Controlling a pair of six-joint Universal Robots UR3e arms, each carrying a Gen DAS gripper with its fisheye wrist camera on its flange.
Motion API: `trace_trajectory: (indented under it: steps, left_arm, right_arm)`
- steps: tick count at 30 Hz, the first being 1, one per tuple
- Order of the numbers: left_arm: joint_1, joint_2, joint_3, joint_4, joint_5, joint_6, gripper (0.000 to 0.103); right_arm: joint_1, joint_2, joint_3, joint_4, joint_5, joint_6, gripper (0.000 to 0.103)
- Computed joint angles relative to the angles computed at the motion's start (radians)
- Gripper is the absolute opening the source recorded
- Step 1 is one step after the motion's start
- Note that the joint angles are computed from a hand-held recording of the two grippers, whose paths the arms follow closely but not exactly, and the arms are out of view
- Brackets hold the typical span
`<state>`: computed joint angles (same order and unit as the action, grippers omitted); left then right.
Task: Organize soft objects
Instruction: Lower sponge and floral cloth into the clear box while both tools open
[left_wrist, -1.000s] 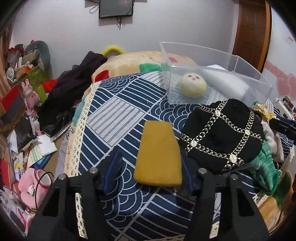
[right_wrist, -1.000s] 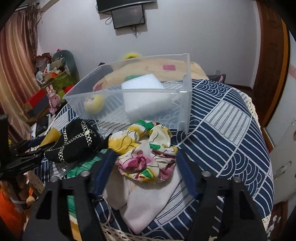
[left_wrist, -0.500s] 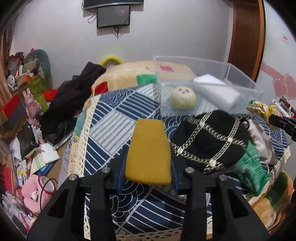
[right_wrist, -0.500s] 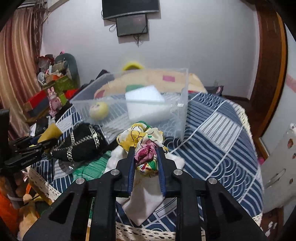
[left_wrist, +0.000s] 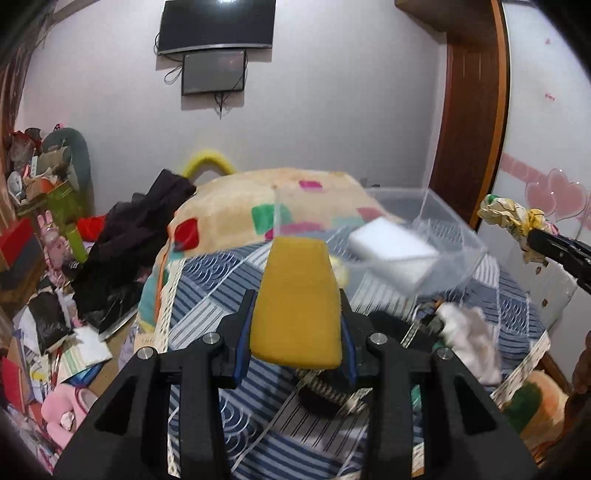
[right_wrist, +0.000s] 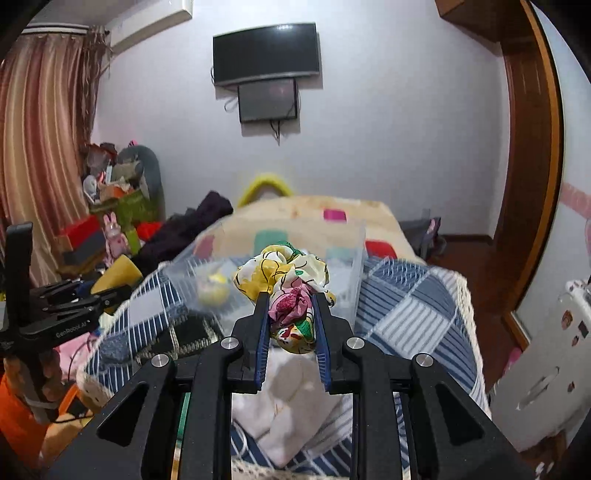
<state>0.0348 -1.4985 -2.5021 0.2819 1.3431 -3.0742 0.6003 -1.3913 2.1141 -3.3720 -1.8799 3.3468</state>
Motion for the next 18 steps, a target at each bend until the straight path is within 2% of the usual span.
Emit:
trace_trajectory:
  steps: [10,18]
  left_arm:
    - [-0.114,-0.142,0.269,-0.064,0.068,-0.059,0.039]
    - [-0.187,-0.323,0.487,-0.118,0.142,-0.091,0.039]
  right_arm:
    - [-0.027,0.1,-0.158,-0.019,-0.002,-0.062,0.02]
    - [-0.054,0.178,-0.248,0.017,0.015,-0.054,0.02]
